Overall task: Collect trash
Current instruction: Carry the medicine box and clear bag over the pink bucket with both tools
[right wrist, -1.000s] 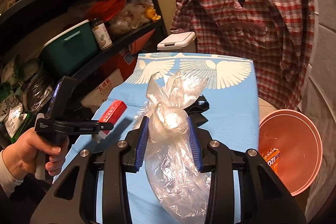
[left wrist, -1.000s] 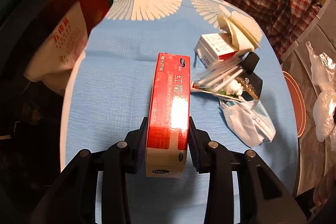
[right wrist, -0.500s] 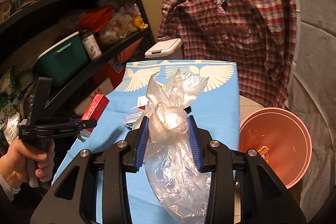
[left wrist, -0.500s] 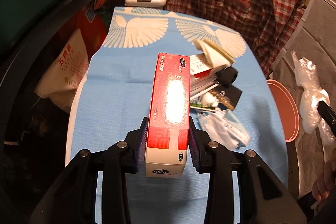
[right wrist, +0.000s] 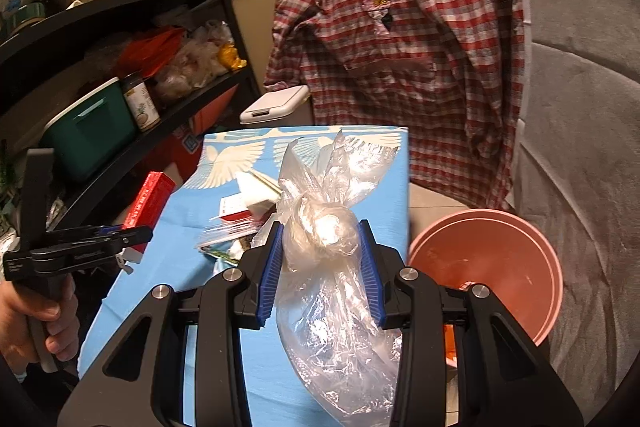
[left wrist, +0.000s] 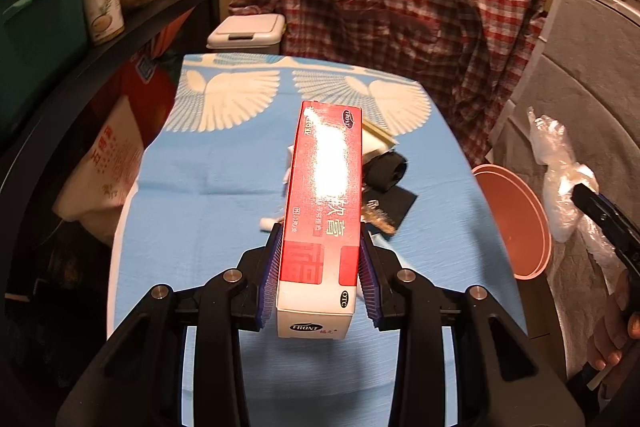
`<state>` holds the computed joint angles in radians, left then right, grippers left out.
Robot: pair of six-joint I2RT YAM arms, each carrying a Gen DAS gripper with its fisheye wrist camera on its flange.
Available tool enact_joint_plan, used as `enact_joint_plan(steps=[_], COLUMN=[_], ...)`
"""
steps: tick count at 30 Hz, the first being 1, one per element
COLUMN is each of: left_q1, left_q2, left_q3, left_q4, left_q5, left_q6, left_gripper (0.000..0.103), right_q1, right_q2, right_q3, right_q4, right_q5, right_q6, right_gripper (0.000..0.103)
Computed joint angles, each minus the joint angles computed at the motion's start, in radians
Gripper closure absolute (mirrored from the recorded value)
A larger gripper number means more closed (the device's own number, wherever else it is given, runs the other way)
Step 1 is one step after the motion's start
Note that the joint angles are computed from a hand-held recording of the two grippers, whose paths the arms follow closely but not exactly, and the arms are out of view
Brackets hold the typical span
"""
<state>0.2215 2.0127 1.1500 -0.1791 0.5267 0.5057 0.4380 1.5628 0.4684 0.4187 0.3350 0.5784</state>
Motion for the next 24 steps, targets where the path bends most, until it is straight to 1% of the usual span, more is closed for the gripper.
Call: enact_joint_plan(steps=[10, 24], left_q1=[-0.049, -0.153], left_q2=[-0.05, -0.114], left_q3=[-0.065, -0.156], left_q4=[0.052, 0.118], left_q5=[0.033, 0.048], left_q6=[-0.015, -0.059], left_gripper=[0.068, 0.068], right_q1=[-0.037, -0.118], right_q2=[-0.034, -0.094], right_q3=[-0.032, -0.079], right_q4=[-0.007, -0.038], right_q5=[0.014, 0.028], right_q6=[-0.005, -0.022], right_gripper=[0.066, 0.066])
